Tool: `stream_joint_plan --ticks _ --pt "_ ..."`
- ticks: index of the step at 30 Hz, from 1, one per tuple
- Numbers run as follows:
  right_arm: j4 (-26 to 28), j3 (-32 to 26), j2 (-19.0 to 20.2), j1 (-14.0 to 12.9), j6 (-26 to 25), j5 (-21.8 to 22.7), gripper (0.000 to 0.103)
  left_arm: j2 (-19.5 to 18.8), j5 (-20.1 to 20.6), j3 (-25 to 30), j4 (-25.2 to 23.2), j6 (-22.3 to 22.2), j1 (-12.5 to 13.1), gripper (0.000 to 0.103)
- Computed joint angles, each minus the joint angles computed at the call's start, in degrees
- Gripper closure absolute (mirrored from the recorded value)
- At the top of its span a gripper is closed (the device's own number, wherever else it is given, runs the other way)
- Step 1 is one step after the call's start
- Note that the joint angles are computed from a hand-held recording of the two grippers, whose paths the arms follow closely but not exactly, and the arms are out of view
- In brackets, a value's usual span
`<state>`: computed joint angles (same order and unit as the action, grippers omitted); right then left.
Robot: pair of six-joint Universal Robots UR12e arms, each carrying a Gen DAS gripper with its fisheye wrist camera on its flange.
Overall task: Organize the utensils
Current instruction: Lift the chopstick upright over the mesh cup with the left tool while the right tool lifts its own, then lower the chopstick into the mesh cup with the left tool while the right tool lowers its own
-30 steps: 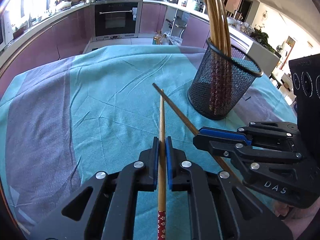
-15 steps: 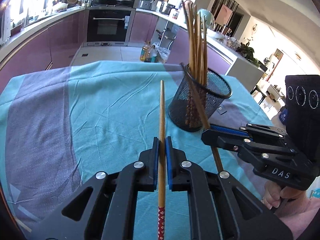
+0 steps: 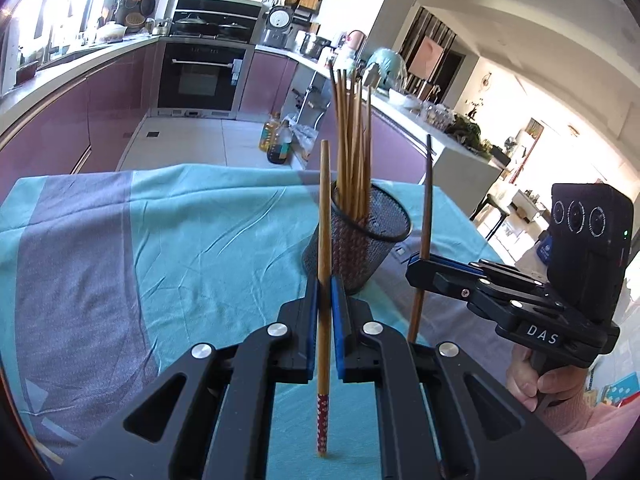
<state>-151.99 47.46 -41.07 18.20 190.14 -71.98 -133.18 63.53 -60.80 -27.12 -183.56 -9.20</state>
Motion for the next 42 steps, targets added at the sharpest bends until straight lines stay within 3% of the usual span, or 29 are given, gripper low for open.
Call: stream_joint_plan --ticks 42 --pt "-5.39 -0.57 -0.65 -0.13 -0.59 -5.04 0.097 -1.08 0.74 3.34 4.18 0.55 -0.72 0.096"
